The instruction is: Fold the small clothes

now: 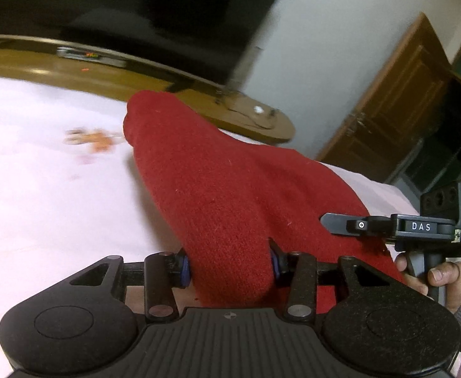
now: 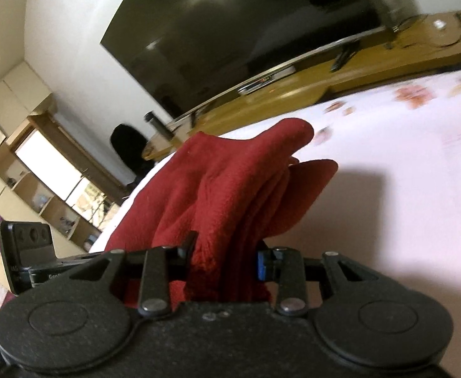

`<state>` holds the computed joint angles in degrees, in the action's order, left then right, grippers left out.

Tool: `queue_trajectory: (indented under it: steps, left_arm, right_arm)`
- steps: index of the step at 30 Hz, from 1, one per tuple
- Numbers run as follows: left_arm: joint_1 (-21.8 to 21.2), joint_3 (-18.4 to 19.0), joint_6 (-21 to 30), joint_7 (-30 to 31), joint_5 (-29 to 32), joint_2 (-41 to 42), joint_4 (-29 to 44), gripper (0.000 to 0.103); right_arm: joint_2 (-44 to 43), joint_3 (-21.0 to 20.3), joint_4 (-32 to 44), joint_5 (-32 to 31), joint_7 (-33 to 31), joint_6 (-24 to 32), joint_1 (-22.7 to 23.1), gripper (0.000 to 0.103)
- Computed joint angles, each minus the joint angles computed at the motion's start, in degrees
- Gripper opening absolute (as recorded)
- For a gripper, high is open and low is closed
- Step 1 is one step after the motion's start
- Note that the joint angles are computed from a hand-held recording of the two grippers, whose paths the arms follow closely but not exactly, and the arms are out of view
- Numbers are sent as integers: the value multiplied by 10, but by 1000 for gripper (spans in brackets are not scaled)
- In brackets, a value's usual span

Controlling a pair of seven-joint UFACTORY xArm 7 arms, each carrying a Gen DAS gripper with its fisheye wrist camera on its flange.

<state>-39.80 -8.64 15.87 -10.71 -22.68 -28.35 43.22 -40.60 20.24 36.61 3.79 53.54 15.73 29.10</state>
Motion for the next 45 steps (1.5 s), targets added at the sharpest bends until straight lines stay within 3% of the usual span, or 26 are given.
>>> queue_trajectory:
  steps: [4,5,6,7,8,10,12,13,14,17,21,23,26,28,34,37,43,45]
  left_arm:
    - [9,43,17,6,-23,-52,-73,46]
    - [16,47,20,2,-26,-60,-91,50]
    - [19,51,5,-5,-38,-71,-119,69]
    - [12,58,-21,-5,-52,-88,-146,74]
    - [-5,72,-48,0,-66,-107,-171,74]
    - [26,51,-50,-34,-50,-158,-203,75]
    - [92,0,-47,-75,-6,-218,-226,75]
    - [98,-5,-57,-77,7,-234,-229,75]
    - [88,3,-73,-73,15,-236,-227,75]
    - [35,41,-109,-31,55,-168,-175,75]
    - [12,49,-116,-23,80,-42,-94,75]
    - [16,50,-106,-25,81,-3,-73,75]
    - [52,16,-85,-25,110,7,-74,75]
    - [62,5,-69,-14,128,2,-70,75]
    - [46,22,-62,17,114,-31,-79,75]
    - [52,14,-60,4,110,-121,-130,75]
    - [-6,43,-7,15,90,-233,-208,75]
    - [7,29,28,11,98,-253,-223,75]
  right_arm:
    - [120,18,38,8,20,-73,-3,34]
    - [145,19,45,9,29,-78,-2,34]
    - [171,9,48,17,32,-85,10,34]
    - [196,-7,50,33,31,-80,28,42]
    - [206,-7,40,38,44,-95,32,41]
    - [190,-1,2,53,80,-151,29,43]
    - [139,44,-9,28,125,-113,-24,49]
    - [98,85,-7,-5,151,-76,-71,42]
    - [66,104,-2,-34,162,-44,-97,35]
    - [59,108,46,-93,143,0,-112,29]
    - [159,157,177,-198,103,67,-156,33]
    - [201,169,215,-239,89,106,-161,30]
    - [267,175,254,-251,80,206,-147,28]
    - [268,168,245,-296,106,196,-137,28]
    - [275,138,262,-315,123,234,-95,28]
    - [272,143,288,-353,146,272,-75,30]
    - [186,109,210,-287,99,247,23,31]
    - [177,121,194,-286,88,264,31,31]
